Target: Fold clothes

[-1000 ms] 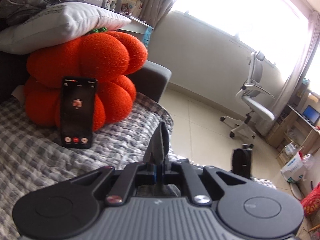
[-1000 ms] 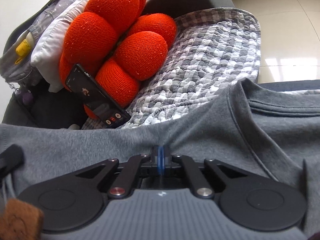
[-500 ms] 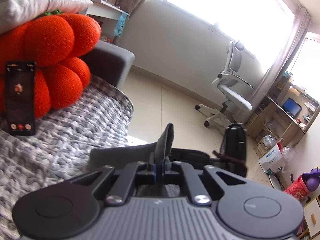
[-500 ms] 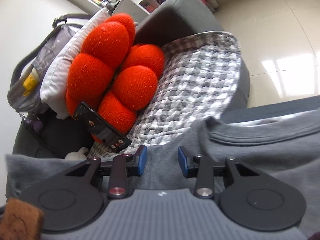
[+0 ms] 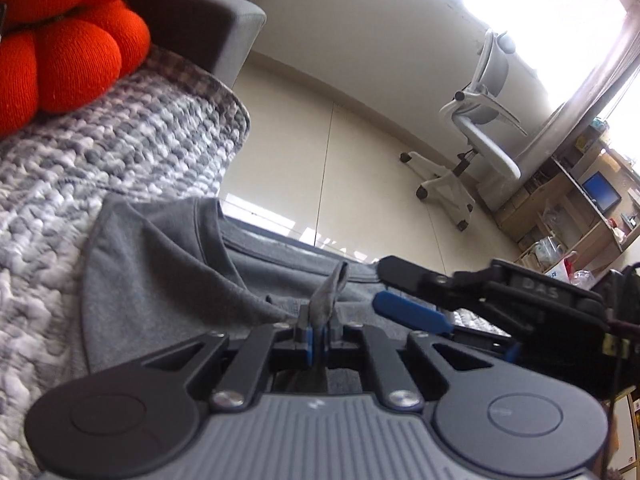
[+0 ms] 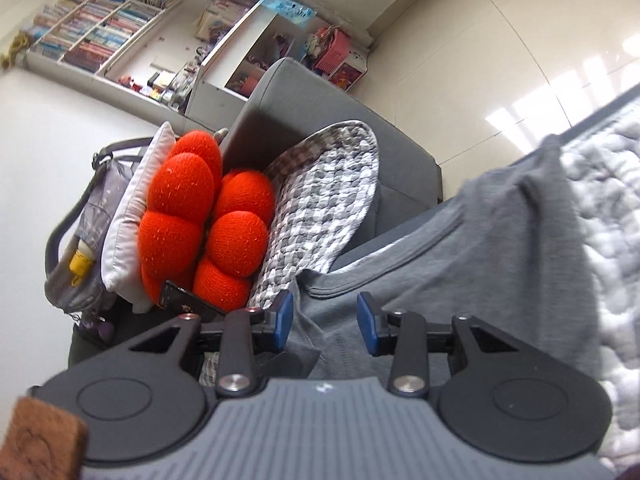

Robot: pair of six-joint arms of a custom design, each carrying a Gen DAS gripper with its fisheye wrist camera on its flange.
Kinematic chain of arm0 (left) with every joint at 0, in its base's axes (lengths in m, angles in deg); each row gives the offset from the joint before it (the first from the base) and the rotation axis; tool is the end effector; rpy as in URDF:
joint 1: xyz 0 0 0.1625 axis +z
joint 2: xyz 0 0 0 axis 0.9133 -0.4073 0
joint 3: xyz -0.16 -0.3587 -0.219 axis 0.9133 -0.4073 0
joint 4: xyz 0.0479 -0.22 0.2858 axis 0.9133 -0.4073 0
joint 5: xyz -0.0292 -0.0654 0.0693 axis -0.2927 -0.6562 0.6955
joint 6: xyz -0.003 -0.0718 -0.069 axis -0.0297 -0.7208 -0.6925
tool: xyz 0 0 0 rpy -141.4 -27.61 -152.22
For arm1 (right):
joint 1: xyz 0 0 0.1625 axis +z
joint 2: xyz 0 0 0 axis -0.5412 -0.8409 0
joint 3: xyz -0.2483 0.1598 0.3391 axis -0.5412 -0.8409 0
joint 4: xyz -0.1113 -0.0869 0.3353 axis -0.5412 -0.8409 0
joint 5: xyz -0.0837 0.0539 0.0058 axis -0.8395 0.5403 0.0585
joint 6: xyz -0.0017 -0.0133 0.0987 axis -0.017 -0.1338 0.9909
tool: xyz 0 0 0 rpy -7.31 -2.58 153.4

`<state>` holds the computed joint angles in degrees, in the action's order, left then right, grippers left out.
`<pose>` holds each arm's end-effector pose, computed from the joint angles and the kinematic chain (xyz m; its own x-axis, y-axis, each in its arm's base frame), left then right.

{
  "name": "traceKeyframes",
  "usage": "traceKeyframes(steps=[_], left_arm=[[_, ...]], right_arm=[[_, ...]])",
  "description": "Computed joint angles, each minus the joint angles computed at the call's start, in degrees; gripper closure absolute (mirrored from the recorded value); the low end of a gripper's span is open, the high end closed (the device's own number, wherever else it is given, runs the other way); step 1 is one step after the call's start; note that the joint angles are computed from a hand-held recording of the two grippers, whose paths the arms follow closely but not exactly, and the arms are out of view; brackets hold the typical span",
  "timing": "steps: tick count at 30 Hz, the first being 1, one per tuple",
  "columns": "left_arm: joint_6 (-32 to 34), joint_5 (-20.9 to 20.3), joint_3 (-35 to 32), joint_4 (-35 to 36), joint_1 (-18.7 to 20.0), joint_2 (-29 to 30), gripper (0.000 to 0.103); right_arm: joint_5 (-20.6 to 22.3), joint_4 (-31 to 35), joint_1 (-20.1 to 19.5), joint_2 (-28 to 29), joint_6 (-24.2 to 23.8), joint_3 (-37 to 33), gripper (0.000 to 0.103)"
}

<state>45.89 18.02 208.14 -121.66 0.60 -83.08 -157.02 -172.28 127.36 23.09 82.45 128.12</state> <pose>-0.0358 -0.5558 0.2152 -0.9455 -0.1126 -0.3054 0.1480 0.6867 -0.7117 0.2128 -0.6407 -0.0036 -0.9471 -0.2118 -0.2410 -0.0952 0.9029 -0.4192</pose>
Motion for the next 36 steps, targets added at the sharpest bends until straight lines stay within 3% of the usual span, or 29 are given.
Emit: traceKeyframes(steps=[4,9,12,18,21,25,31,36], left_arm=[[0.26,-3.04,-1.06,2.14,1.37,0.91,0.097],[1.02,-8.48,-1.26,3.43,2.64,-0.01,0.086],[2.45,-9.05,0.10,1.82,2.00,-1.42,0.083],[4.92,-6.94,3.77,0.82,0.37,-5.79,0.079],[7.46,-3.78,6.82,0.19,-0.63,-8.47,0.069],[9.22,-0.02,11.35,0.41,-1.32,-12.77,0.068],[6.09,4.27,16.40,4.45,-2.66,-18.36,0.064],[2.14,7.02,20.53,9.48,-6.84,-23.52,0.056]], right_arm=[[2.10,-1.62,-1.67,-0.12,0.93,1.27,0.063],[3.91,-2.12,-3.13,-0.54,0.74,2.40,0.062],[4.80,-2.21,-3.32,-1.00,-0.13,3.04,0.062],[3.96,0.05,-2.32,-1.50,-3.20,3.82,0.062],[2.06,0.58,-1.52,-2.00,-4.93,4.42,0.062],[-0.88,0.99,-0.46,-2.61,-6.70,5.23,0.062],[-5.33,0.96,1.17,-3.74,-5.67,7.51,0.062],[-8.38,0.36,3.27,-5.51,-4.50,10.86,0.062]])
